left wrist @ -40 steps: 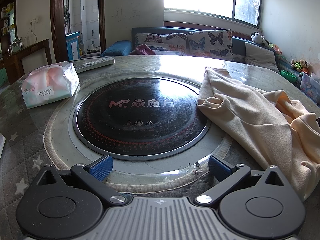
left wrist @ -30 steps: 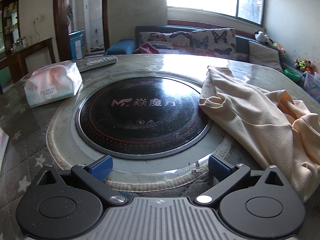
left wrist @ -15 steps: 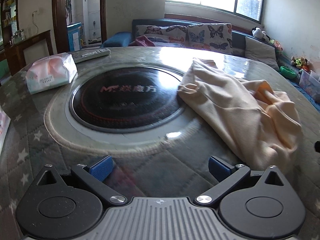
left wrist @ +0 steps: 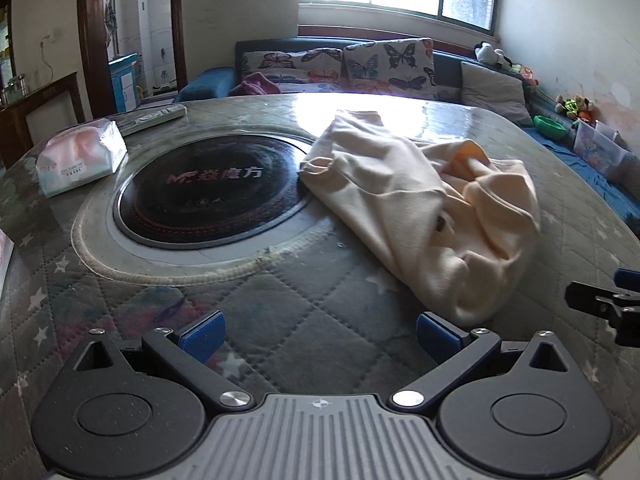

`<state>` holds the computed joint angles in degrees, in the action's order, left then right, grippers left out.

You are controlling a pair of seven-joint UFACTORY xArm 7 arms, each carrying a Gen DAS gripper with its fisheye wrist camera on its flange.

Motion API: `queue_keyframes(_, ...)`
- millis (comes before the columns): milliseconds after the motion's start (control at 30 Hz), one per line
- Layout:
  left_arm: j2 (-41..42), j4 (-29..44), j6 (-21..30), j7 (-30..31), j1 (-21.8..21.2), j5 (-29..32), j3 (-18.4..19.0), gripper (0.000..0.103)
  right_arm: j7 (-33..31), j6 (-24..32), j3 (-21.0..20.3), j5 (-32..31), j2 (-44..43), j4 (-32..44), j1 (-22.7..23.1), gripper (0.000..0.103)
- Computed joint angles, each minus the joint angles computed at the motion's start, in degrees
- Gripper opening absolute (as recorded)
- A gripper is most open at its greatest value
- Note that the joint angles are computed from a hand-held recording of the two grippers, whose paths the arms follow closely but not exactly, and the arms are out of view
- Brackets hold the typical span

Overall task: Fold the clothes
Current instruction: 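Move both grippers toward the crumpled cream sweatshirt on the table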

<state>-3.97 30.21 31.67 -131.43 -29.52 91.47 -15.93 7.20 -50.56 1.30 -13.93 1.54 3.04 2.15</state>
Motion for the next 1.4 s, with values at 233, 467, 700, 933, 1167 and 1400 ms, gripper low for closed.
queue_keyframes(233, 0.3, 0.6, 0.3, 2.1, -1.1, -2.5, -0.8, 0.103, 1.9, 2.3, 0.0, -0.4, -3.3, -1.8, 0.3, 0.103)
queue_keyframes(467, 0.2, 0.9, 0.8, 4.3, -2.0, -5.1, -1.4, 0.103, 1.0, 3.2, 1.3, 3.6, -5.0, -2.7, 2.6, 0.103)
queue_keyframes(700, 0.4, 1.1, 1.0, 5.4, -2.4, -6.5, -1.6, 0.103, 0.2, 4.2, 2.5, 7.1, -5.9, -3.2, 4.9, 0.103)
queue_keyframes(933, 0.6, 1.4, 1.0, 6.2, -2.6, -7.2, -1.6, 0.103, -0.2, 5.3, 2.8, 8.3, -6.4, -3.1, 6.1, 0.103)
queue_keyframes(1167, 1.2, 1.8, 0.8, 6.7, -2.7, -7.5, -1.5, 0.103, -0.6, 5.6, 2.9, 9.1, -6.4, -3.1, 6.6, 0.103)
queue_keyframes(1400, 1.7, 2.1, 0.7, 7.4, -2.9, -7.9, -1.4, 0.103, -0.4, 5.5, 2.6, 8.6, -6.1, -3.0, 6.5, 0.103)
